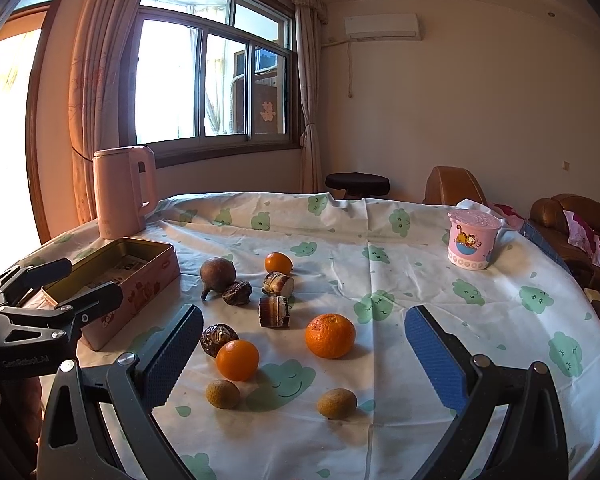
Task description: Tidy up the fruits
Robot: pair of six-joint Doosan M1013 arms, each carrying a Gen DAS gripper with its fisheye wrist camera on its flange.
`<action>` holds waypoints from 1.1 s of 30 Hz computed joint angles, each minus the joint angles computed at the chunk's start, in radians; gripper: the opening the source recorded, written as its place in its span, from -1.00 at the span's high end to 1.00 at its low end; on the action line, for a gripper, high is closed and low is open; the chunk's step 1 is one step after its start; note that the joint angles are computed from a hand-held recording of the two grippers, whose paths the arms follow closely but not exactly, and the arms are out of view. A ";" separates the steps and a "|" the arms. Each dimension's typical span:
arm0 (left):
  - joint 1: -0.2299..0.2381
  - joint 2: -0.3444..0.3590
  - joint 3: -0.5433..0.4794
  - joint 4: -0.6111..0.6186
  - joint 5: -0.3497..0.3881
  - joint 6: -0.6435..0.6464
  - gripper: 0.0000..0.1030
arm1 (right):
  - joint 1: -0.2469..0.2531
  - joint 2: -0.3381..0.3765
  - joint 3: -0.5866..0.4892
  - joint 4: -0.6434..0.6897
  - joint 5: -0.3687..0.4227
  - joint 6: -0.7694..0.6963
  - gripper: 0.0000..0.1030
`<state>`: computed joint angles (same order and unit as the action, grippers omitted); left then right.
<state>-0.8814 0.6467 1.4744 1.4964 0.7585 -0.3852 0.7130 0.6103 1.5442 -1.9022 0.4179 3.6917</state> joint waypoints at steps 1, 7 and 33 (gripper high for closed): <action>0.001 0.000 0.001 0.001 -0.001 -0.002 -1.00 | -0.001 0.000 0.001 -0.002 -0.002 0.002 -0.98; 0.001 0.000 0.003 0.002 -0.002 -0.004 -1.00 | 0.001 0.002 -0.002 0.006 -0.008 -0.011 -0.98; 0.000 0.011 -0.009 -0.029 -0.008 0.018 -1.00 | 0.000 0.008 0.003 0.008 -0.012 -0.003 -0.98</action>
<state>-0.8818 0.6577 1.4655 1.4678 0.7501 -0.3674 0.7128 0.6187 1.5473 -1.8937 0.4057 3.6890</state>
